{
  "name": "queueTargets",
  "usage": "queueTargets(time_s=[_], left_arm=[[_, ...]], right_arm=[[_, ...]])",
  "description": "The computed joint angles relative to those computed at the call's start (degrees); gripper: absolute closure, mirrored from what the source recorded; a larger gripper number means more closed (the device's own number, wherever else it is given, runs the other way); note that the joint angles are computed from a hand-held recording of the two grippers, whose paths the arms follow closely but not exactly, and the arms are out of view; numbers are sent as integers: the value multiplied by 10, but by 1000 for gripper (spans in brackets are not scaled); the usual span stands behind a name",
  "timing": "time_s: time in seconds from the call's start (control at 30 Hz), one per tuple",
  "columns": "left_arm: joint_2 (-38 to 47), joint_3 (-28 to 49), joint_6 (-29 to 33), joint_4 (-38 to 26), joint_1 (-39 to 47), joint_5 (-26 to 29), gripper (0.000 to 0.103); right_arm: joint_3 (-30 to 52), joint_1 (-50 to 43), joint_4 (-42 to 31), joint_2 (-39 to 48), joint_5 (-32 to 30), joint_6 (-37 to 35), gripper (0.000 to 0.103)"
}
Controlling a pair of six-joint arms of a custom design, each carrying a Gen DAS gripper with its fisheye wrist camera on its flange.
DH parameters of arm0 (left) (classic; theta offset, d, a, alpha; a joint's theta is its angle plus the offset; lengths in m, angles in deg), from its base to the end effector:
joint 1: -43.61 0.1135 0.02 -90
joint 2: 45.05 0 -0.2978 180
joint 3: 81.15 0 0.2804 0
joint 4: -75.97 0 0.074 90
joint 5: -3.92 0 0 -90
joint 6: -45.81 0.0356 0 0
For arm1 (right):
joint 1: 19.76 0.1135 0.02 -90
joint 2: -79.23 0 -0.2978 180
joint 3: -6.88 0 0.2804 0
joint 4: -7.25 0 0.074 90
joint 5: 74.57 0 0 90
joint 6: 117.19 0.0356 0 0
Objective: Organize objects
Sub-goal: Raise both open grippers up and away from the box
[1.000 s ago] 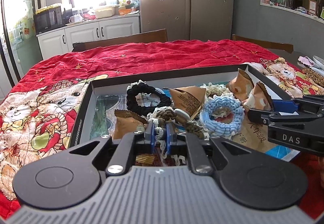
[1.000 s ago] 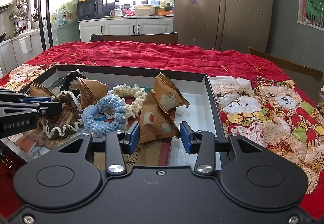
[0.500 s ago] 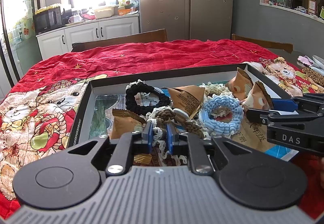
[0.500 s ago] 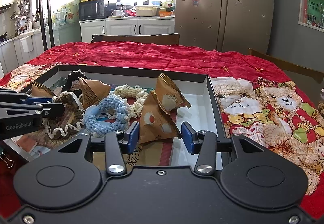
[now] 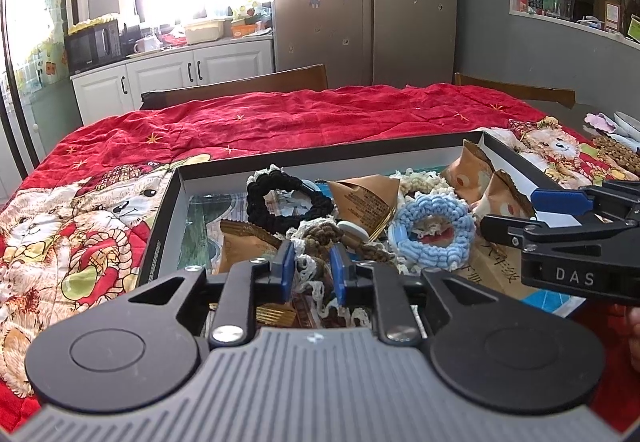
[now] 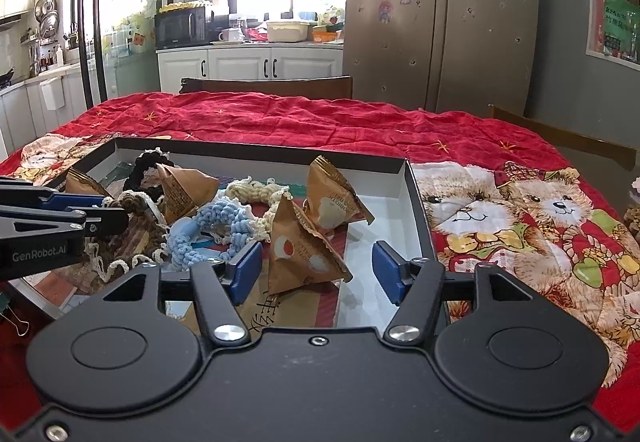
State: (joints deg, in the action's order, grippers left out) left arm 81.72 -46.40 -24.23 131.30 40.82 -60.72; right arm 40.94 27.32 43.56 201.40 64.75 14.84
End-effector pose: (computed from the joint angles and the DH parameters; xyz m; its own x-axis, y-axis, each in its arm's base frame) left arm 0.2724 -0.0285 0.0084 -0.4288 0.3297 -0.8411 0.5675 0.8227 0.0332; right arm 0.1886 0.1632 0.0089 -0.5033 0.0997 -0.8584 0.2409 0.9701 -0.0286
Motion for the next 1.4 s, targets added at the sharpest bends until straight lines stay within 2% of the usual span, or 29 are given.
queueTargets(time_s=[0.1, 0.17, 0.33, 0.77, 1.4], left_arm=[[3, -5, 1, 13, 2, 6, 57], [3, -9, 1, 23, 2, 8, 49], [12, -23, 6, 64, 0, 4, 42], [-2, -46, -6, 95, 12, 22, 27], [-43, -82, -24, 115, 42, 50, 18]], right_arm=[[-1, 3, 3, 0, 5, -2, 32], [-1, 7, 3, 0, 13, -3, 27], [-2, 14, 1, -1, 21, 0, 27], [-9, 33, -37, -29, 45, 35, 27], [-25, 73, -122, -111, 76, 99, 25]])
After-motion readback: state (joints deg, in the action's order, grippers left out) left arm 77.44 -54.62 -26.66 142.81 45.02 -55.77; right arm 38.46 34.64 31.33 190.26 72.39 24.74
